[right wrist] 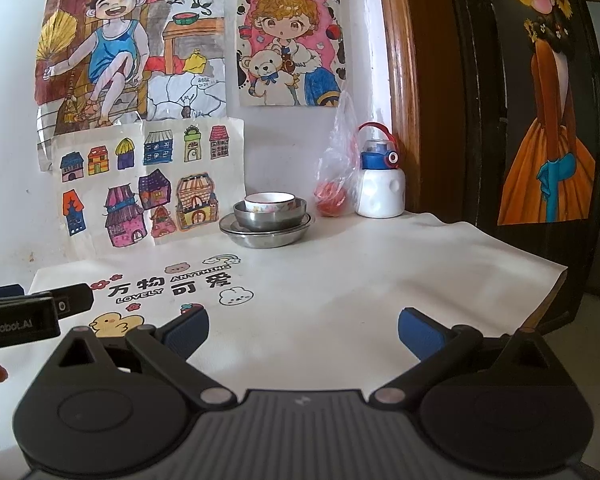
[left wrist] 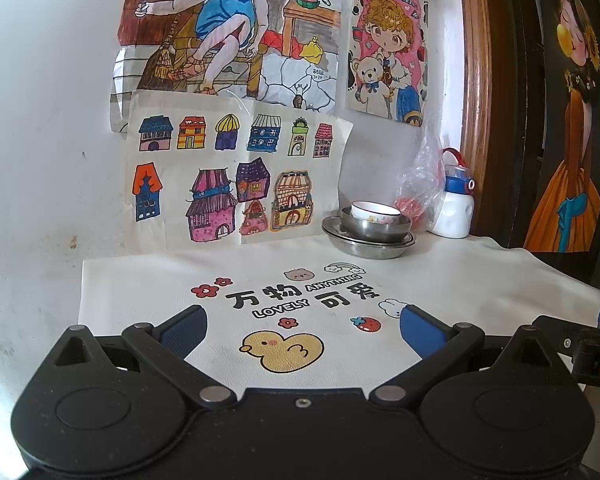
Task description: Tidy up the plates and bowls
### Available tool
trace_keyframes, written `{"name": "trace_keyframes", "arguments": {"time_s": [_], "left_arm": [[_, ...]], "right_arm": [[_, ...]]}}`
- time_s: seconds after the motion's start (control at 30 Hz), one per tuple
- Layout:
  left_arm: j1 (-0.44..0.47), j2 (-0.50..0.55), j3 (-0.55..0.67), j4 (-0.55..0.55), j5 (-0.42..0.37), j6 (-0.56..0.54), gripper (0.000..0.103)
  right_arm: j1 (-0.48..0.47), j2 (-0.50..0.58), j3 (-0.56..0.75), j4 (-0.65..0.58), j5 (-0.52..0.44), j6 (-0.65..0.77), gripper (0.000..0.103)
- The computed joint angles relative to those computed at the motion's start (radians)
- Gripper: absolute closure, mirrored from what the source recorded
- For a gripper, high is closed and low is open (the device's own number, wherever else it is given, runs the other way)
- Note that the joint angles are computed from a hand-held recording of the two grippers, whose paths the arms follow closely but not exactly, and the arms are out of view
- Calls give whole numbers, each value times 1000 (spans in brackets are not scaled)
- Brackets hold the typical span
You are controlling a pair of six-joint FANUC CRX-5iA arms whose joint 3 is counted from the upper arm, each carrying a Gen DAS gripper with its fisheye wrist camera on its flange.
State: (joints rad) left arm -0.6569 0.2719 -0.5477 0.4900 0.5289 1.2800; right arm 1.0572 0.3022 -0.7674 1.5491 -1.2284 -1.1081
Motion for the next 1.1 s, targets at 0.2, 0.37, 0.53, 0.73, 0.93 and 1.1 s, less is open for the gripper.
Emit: {"name": "trace_keyframes", "arguments": {"time_s": [0.2, 0.37, 0.53, 0.73, 0.93, 1.1], "left_arm": [[1, 2, 1, -1, 1, 2, 1], [0, 2, 1, 1, -1, 1, 1], [6, 5, 6, -7, -9, 7, 1], [8, 8, 9, -12, -12, 10, 1], [11, 9, 12, -17, -17, 13, 1], [11, 9, 13, -17, -17, 14, 1]], "right_arm": [[-6, 3, 4, -2, 5, -2, 0], [-8, 4, 5, -1, 11, -4, 0], [-8, 5, 7, -5, 12, -2, 0], [-13, 4, 7, -3, 18, -2, 0], [-14, 5, 9, -2, 20, -1, 0], [-16, 6, 8, 0, 22, -4, 0]]}}
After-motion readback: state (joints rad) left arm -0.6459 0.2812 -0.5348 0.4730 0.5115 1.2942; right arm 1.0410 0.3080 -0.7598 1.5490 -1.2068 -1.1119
